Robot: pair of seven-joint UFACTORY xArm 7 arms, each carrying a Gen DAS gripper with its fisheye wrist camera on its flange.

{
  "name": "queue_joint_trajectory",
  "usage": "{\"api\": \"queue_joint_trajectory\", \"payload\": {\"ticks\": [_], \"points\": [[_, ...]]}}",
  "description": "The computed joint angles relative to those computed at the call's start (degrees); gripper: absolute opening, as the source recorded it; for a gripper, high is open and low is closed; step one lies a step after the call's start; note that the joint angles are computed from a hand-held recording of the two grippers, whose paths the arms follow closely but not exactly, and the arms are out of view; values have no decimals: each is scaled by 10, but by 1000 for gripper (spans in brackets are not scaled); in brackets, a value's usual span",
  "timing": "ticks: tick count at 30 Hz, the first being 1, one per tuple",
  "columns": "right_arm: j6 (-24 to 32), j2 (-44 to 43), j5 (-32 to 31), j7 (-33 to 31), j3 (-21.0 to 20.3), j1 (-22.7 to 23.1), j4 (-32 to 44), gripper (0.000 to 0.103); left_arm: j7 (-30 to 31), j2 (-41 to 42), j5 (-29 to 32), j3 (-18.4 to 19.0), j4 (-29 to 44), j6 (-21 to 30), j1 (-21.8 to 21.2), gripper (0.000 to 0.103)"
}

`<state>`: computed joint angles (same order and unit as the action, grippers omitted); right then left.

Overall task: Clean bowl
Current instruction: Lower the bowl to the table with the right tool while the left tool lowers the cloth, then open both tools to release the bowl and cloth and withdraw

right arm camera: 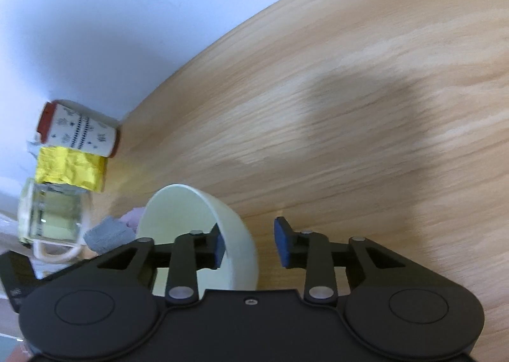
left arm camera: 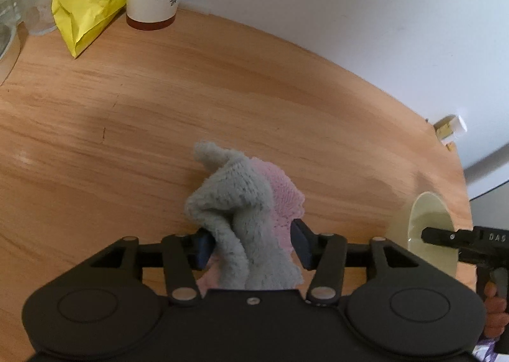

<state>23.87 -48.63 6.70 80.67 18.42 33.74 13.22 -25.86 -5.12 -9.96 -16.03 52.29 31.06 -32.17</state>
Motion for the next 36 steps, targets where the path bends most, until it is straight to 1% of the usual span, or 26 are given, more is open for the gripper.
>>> {"api": "queue_joint_trajectory", "payload": {"ticks": [1,2,3,4,5,7,9,10,11,12,14,16,17,19,21,24,26,27,29,31,34,36], "points": [[19,4,-3,2,4,-3,10,48,-10,1,17,-2,4,8,2,87],[38,9,-5,5,7,-6,19,61,-25,-2,38,-4,4,11,5,90],[46,11,-7,7,10,-8,24,68,-37,-5,57,-6,4,13,7,94],[60,15,-14,9,19,-13,34,70,-38,-5,60,-6,5,15,7,100],[73,20,-20,9,24,-16,43,72,-41,-5,72,-7,10,27,7,102],[102,33,-31,5,31,-20,65,74,-33,-3,96,-8,20,51,7,102],[121,39,-37,10,38,-24,80,83,-30,-1,132,-12,26,68,7,102],[124,38,-38,15,42,-26,83,85,-32,-2,150,-14,27,75,7,102],[126,35,-39,22,45,-27,83,90,-28,-3,148,-13,28,79,6,102],[134,30,-38,23,43,-24,82,93,-25,-5,145,-12,28,83,5,102],[170,37,-45,23,49,-24,101,95,-13,-12,126,-8,26,87,4,102],[172,37,-48,24,54,-22,106,98,-2,-17,113,-7,25,91,3,102],[172,33,-46,31,57,-20,105,102,6,-18,109,-7,27,99,3,102],[171,24,-40,47,62,-15,100,103,22,-22,100,-7,31,113,1,102],[203,20,-44,70,77,-18,113,103,51,-36,65,-1,25,112,-3,102],[242,24,-58,89,95,-18,141,103,43,-51,59,-5,31,135,0,102],[255,30,-65,95,102,-18,159,103,25,-60,67,-10,43,158,3,102],[274,35,-70,96,106,-18,176,103,11,-67,71,-14,53,175,4,102],[313,46,-80,99,116,-20,209,103,-14,-81,86,-23,62,191,5,102],[366,78,-72,98,116,-21,255,103,-43,-99,108,-35,76,212,5,102],[393,87,-55,85,106,-4,283,103,-81,-117,128,-50,91,239,5,102],[413,87,-58,81,110,-3,301,103,-111,-130,134,-61,104,264,3,102]]}}
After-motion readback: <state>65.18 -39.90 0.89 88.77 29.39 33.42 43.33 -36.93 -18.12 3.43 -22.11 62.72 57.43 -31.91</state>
